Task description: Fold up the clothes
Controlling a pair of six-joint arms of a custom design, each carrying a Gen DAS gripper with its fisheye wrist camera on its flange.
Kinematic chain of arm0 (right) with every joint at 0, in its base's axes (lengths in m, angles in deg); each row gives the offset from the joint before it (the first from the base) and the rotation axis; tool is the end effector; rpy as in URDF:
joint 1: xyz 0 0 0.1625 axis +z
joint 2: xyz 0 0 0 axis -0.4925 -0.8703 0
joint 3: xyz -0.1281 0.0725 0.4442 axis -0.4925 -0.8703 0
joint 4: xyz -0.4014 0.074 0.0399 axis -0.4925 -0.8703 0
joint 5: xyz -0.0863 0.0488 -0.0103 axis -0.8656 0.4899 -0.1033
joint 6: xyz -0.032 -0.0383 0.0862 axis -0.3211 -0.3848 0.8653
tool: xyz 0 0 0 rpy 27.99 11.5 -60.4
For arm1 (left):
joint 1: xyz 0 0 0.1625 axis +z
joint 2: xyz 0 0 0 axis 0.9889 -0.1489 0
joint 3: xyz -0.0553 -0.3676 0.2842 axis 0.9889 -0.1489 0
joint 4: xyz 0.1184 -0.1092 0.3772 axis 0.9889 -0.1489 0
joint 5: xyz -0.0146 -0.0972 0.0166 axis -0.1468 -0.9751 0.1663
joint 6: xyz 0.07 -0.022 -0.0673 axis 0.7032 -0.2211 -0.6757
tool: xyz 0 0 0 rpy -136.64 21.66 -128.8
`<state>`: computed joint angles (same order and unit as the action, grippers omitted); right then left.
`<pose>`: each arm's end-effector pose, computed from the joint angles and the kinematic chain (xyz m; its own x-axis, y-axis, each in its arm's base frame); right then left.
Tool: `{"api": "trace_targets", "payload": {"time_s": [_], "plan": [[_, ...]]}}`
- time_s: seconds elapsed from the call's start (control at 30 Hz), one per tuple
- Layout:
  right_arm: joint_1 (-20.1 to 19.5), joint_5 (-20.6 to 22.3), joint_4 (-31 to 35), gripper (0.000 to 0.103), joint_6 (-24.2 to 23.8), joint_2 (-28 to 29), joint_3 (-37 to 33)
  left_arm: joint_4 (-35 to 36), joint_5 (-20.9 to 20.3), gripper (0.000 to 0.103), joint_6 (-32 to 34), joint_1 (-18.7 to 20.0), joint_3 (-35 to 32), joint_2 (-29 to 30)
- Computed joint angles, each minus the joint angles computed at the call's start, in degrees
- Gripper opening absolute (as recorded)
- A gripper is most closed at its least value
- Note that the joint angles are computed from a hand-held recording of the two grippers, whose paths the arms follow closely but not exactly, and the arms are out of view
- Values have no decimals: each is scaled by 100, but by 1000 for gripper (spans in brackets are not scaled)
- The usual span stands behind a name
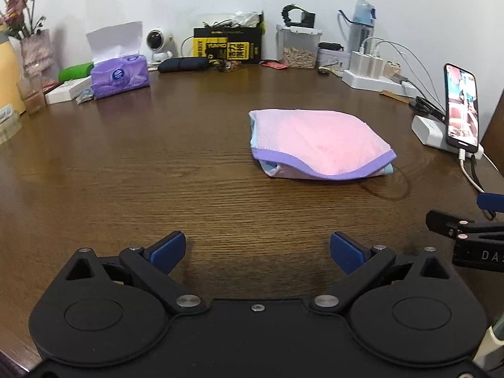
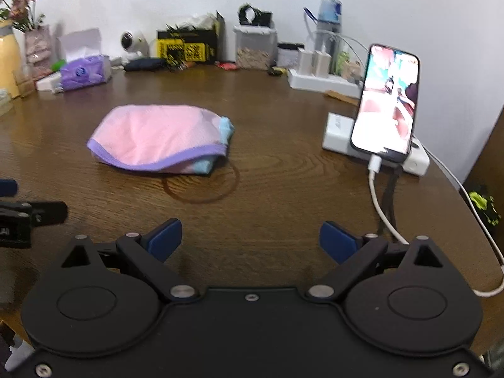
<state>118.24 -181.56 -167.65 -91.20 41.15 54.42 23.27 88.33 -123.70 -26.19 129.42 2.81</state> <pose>0.0703 -0.5254 0.0690 -0.6848 0.1542 0.7123 -0.4962 0.6172 -0.6106 -0.1522 -0.5769 -0.0065 -0.7195 0.1884 -0.6685 0.5975 0.6587 -0.4574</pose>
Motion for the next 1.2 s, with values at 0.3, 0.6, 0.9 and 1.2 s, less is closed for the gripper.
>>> {"api": "trace_targets", "payload": {"time_s": [0.3, 0.6, 0.9, 1.2], "plan": [[15, 124, -11, 97, 29, 119, 0, 90, -53, 99, -55, -32, -35, 71], [15, 822, 444, 97, 43, -326, -60, 122, 302, 100, 524, 190, -867, -13], [-90, 1104, 2941, 93, -725, -457, -1295, 2297, 730, 84, 854, 656, -3454, 1287], [-261, 1492, 3637, 31, -274, -542, -1418, 2900, 1936, 19, 708, 901, -3942, 1460]]}}
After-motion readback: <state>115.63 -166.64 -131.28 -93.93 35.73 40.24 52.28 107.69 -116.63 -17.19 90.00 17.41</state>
